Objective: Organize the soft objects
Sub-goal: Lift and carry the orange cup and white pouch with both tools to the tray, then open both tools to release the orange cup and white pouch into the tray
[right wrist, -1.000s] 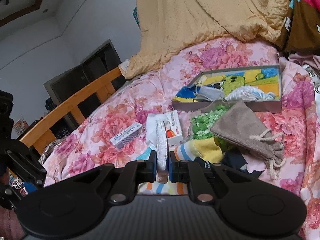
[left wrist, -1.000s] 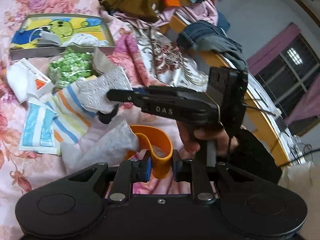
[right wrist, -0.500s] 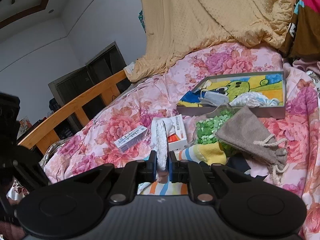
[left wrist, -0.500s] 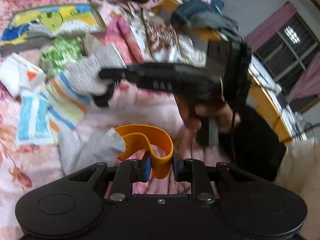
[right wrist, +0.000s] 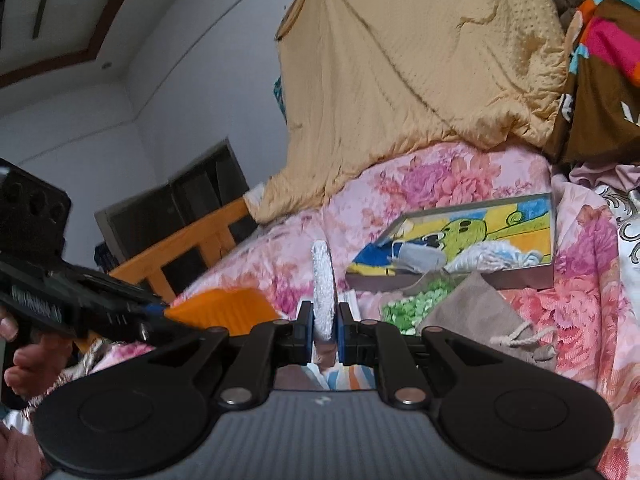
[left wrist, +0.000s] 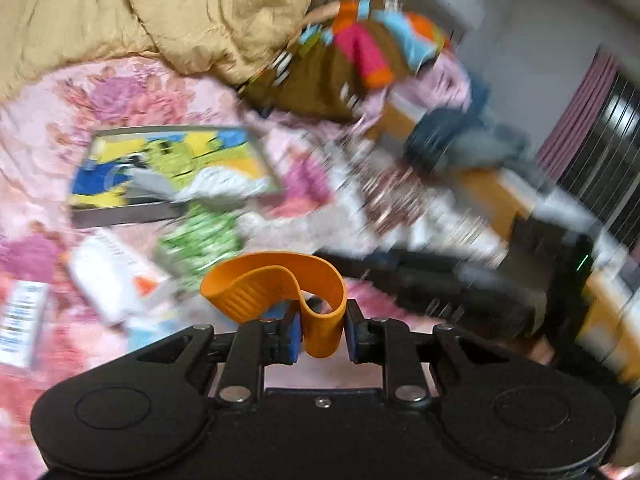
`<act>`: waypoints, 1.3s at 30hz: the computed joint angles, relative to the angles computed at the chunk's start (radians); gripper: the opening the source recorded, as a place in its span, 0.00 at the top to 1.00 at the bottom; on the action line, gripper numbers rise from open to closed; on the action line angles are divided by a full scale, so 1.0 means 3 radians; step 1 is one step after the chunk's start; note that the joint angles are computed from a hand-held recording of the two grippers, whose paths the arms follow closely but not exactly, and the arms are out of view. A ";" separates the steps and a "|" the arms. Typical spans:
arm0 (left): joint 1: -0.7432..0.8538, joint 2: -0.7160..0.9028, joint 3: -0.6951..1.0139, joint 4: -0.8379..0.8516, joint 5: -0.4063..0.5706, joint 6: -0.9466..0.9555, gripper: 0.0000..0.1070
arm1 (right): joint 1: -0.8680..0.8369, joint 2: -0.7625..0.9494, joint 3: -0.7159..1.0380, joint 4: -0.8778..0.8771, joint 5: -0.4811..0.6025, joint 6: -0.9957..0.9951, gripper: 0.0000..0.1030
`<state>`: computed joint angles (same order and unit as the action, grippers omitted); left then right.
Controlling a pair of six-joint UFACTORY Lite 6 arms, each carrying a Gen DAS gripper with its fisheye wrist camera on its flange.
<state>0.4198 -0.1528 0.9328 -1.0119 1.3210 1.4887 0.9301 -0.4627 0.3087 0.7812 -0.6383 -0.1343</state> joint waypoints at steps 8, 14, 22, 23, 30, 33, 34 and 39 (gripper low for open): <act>-0.0400 0.0341 0.0254 -0.0364 -0.0492 -0.0225 0.77 | -0.0197 0.0088 0.0077 -0.0067 -0.0144 0.0001 0.88; -0.0929 0.0656 0.0442 -0.0707 -0.1439 -0.0046 0.77 | -0.0691 0.0501 0.0459 -0.0442 -0.0081 0.0093 0.88; -0.1608 0.1694 0.1351 -0.1308 -0.2654 0.0337 0.77 | -0.1648 0.1724 0.1543 -0.1495 0.0081 0.0877 0.88; -0.1656 0.1847 0.1511 -0.1305 -0.2737 0.0312 0.77 | -0.1734 0.1874 0.1678 -0.1578 0.0081 0.0980 0.88; -0.1825 0.2880 0.2620 -0.0919 -0.3040 -0.0276 0.77 | -0.2163 0.2762 0.2375 -0.2231 0.0055 0.1660 0.88; -0.1895 0.3252 0.3038 -0.0665 -0.3139 -0.0577 0.77 | -0.2290 0.3015 0.2570 -0.2425 0.0003 0.1910 0.88; -0.1926 0.3392 0.3216 -0.0509 -0.3174 -0.0732 0.77 | -0.2334 0.3100 0.2640 -0.2473 -0.0014 0.1977 0.88; -0.2073 0.4016 0.4164 0.0777 -0.3126 -0.1918 0.75 | -0.2469 0.3436 0.3044 -0.2536 0.0151 0.1946 0.87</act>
<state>-0.2022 1.0521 2.1820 -0.7789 0.3831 0.9131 0.1894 0.5681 1.2219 0.0203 -0.5931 0.4494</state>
